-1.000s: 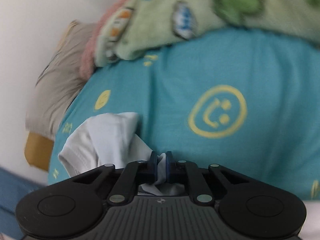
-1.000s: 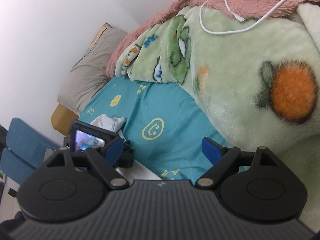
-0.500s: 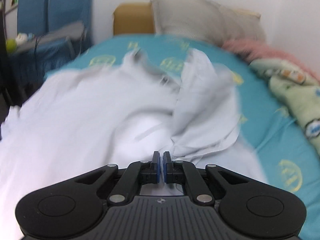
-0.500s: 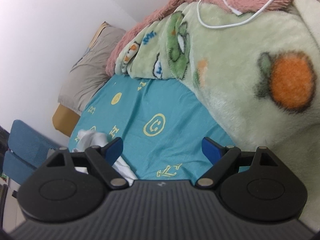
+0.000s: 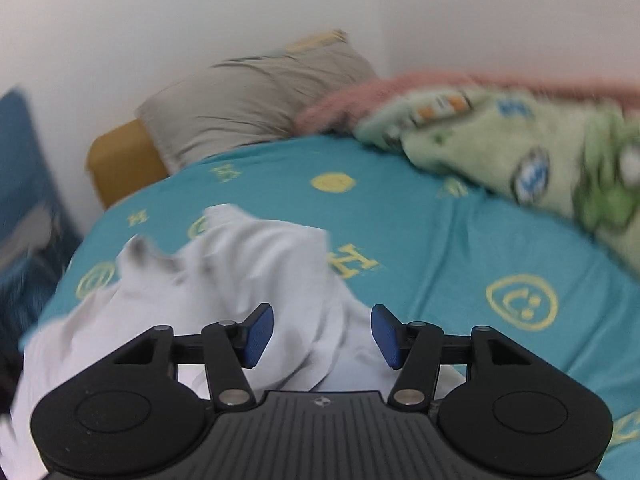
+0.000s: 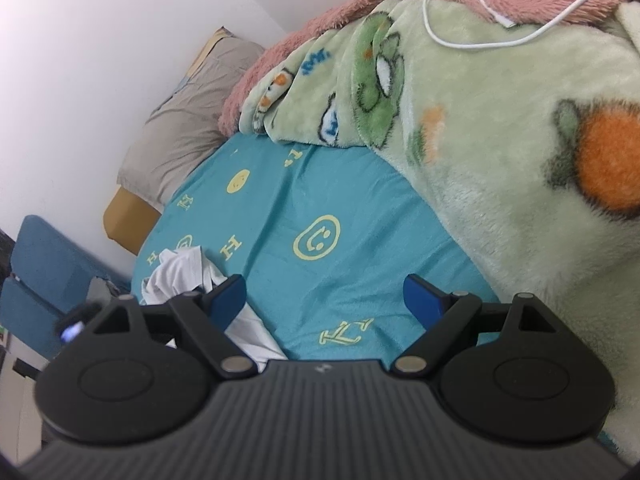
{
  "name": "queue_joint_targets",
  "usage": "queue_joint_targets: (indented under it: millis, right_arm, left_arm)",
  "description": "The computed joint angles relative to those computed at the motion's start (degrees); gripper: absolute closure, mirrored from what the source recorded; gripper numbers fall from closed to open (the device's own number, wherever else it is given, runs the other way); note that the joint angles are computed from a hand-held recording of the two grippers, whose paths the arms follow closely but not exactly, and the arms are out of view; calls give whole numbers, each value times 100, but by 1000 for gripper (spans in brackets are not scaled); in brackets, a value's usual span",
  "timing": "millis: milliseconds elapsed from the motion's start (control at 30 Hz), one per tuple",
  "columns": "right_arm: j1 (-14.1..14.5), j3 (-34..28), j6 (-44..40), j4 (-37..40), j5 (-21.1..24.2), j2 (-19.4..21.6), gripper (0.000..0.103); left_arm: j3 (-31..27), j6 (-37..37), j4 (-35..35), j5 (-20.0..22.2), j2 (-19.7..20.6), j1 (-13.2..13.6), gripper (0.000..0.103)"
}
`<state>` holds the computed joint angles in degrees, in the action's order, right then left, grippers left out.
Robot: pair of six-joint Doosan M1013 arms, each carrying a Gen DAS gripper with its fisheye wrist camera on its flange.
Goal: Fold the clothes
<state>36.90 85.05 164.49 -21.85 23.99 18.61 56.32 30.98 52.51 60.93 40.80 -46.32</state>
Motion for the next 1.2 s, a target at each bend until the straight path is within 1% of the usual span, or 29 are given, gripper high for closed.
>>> queue_joint_targets:
  millis: [67,100,133,200,267,400,433,533,567,633,667,733,800,833,867,900,1000,1033,1100,1133,1167,1200]
  right_arm:
    - [4,-32,-122,98,34,27,16]
    - [8,-48,-173,131,52,40,16]
    - [11,-64,-223,163,70,53,16]
    - [10,-80,-309,243,87,69,16]
    - [-4,-76,-439,403,60,75,16]
    - [-26,-75,-549,566,48,82,16]
    - [-26,-76,-554,580,53,82,16]
    - [-33,-51,-684,757,23,55,16]
    - [-32,-39,-737,808,10,42,16]
    - [-17,-24,-795,796,4,19,16]
    - [-6,-17,-835,789,-4,8,16]
    - [16,-17,-878,769,4,3,16]
    - [32,-37,-962,818,26,17,16]
    - [41,-47,-1000,829,33,23,16]
    - [52,-56,-1028,811,34,27,16]
    - [63,-65,-1053,792,35,31,16]
    - [70,-95,-1167,835,56,57,16]
    - [63,-106,-1217,885,70,71,16]
    - [49,-128,-1314,982,99,98,16]
    - [41,-139,-1362,1030,114,112,16]
    - [37,-146,-1421,1074,112,121,16]
    - [37,-147,-1495,1113,87,124,16]
  left_arm:
    - [-418,252,-255,295,294,62,66]
    - [-646,349,-368,512,450,89,70]
    - [-733,317,-433,562,517,125,80]
    - [-739,61,-490,479,537,192,87]
    - [-502,-574,-569,149,367,249,94]
    - [383,-2156,-443,-1000,-272,344,97]
    - [613,-2550,-337,-1334,-440,374,98]
    - [1109,-3436,106,-2224,-861,539,99]
    - [1226,-3836,433,-2320,-973,581,99]
    - [1307,-4000,552,-2232,-1139,686,99]
    - [1307,-3948,475,-2066,-1198,725,99]
    - [1221,-3710,219,-1410,-1206,757,99]
    - [1097,-3441,-231,-668,-1134,794,99]
    - [1054,-3373,-473,-350,-1095,822,99]
    - [1063,-3429,-671,-130,-1071,845,99]
    - [1088,-3522,-860,52,-1049,868,99]
    - [1177,-3504,-1181,491,-977,882,98]
    - [1237,-3517,-1203,474,-994,859,97]
    - [1379,-3562,-1197,335,-1057,796,86]
    - [1449,-3585,-1193,266,-1087,764,71]
    - [1468,-3519,-1207,217,-1122,719,62]
    - [1459,-3401,-1201,219,-1159,651,60]
